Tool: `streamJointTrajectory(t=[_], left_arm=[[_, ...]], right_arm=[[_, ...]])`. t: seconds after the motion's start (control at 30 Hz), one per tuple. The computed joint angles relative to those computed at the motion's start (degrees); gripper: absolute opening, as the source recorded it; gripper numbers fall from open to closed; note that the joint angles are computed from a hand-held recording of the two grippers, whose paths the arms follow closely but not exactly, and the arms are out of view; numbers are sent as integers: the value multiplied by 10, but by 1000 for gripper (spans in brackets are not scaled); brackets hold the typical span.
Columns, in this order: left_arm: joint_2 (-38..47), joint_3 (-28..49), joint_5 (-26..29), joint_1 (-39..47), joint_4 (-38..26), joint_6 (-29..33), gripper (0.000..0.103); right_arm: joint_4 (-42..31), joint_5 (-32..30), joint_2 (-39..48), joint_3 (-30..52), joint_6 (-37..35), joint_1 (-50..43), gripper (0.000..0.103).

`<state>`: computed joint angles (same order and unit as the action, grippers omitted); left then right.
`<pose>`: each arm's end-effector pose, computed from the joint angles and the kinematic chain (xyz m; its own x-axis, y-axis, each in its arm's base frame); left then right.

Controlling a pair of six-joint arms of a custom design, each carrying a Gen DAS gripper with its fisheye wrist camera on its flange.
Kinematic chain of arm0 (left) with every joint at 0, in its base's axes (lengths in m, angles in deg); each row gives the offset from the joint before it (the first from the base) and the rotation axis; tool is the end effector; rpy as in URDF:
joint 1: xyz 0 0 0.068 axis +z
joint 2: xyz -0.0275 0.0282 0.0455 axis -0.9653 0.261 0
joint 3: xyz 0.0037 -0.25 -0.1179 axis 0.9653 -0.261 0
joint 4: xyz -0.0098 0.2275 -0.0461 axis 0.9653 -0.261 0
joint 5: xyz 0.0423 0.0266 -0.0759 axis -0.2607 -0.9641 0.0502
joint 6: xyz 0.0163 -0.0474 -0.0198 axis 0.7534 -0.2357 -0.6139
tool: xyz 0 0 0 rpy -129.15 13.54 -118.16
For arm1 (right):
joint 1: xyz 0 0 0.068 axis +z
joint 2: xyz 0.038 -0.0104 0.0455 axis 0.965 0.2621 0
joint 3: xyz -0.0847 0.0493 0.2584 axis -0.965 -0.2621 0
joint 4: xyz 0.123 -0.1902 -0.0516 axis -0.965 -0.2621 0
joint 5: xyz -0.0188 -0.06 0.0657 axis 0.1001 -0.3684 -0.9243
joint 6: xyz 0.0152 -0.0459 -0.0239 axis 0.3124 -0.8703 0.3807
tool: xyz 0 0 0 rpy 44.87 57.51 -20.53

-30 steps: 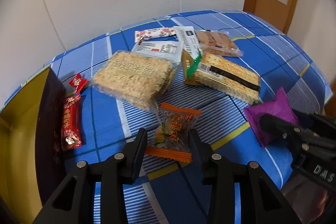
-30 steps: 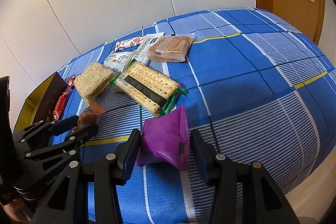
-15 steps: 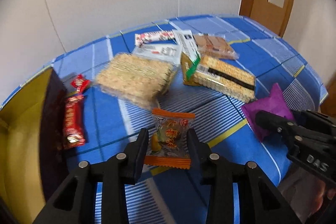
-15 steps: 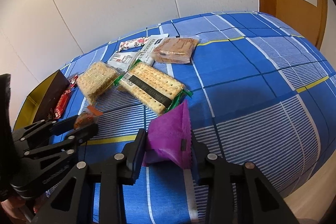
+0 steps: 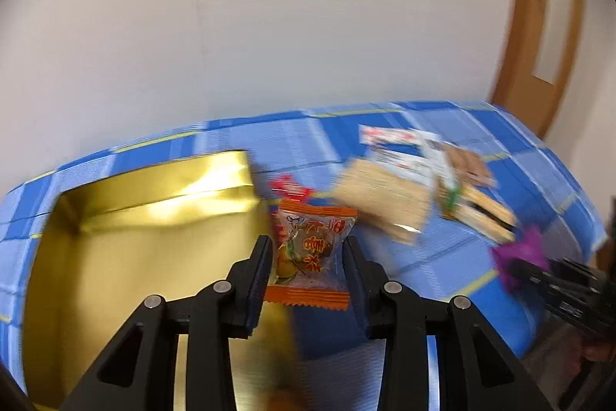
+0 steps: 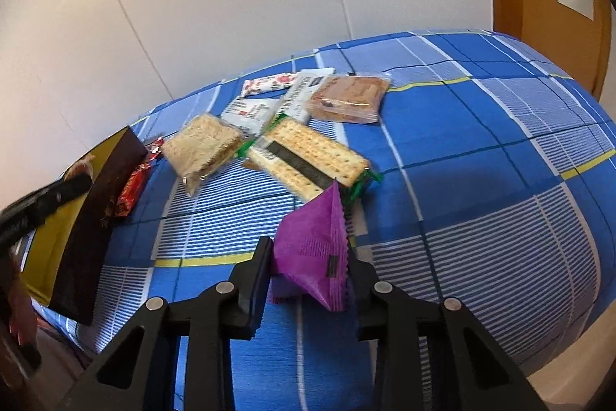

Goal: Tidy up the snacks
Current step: 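Carry the orange candy into the gold tray and open the left tool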

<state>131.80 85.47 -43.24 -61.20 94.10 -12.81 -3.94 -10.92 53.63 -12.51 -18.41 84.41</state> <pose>0.2791 0.0623 0.1051 -0.6995 -0.0271 -0.7141 -0.0301 0.9995 -0.0085 0.2940 0.0593 0.0246 -0.7661 -0.0015 -0.6428 -0.2362 0.9307 0.2793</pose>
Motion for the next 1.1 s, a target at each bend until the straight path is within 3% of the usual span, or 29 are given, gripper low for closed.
streamJointTrajectory(t=[0.17, 0.47, 0.53, 0.67, 0.8, 0.93, 1.1], left_arm=[[32, 75, 37, 114, -73, 2, 38], [114, 230, 22, 220, -188, 3, 38], [137, 266, 14, 229, -211, -3, 38], [190, 325, -58, 225, -219, -9, 38], [230, 389, -67, 236, -265, -20, 38], [252, 418, -82, 232, -283, -26, 38], [266, 427, -125, 222, -260, -9, 40]], right_arm=[[19, -13, 3, -6, 4, 3, 33], [59, -79, 10, -11, 49, -8, 33], [78, -89, 9, -17, 59, -7, 33], [104, -98, 11, -19, 73, 5, 33], [142, -109, 11, -26, 86, 19, 33], [167, -118, 10, -27, 93, 37, 33], [162, -119, 13, -12, 85, 67, 33]])
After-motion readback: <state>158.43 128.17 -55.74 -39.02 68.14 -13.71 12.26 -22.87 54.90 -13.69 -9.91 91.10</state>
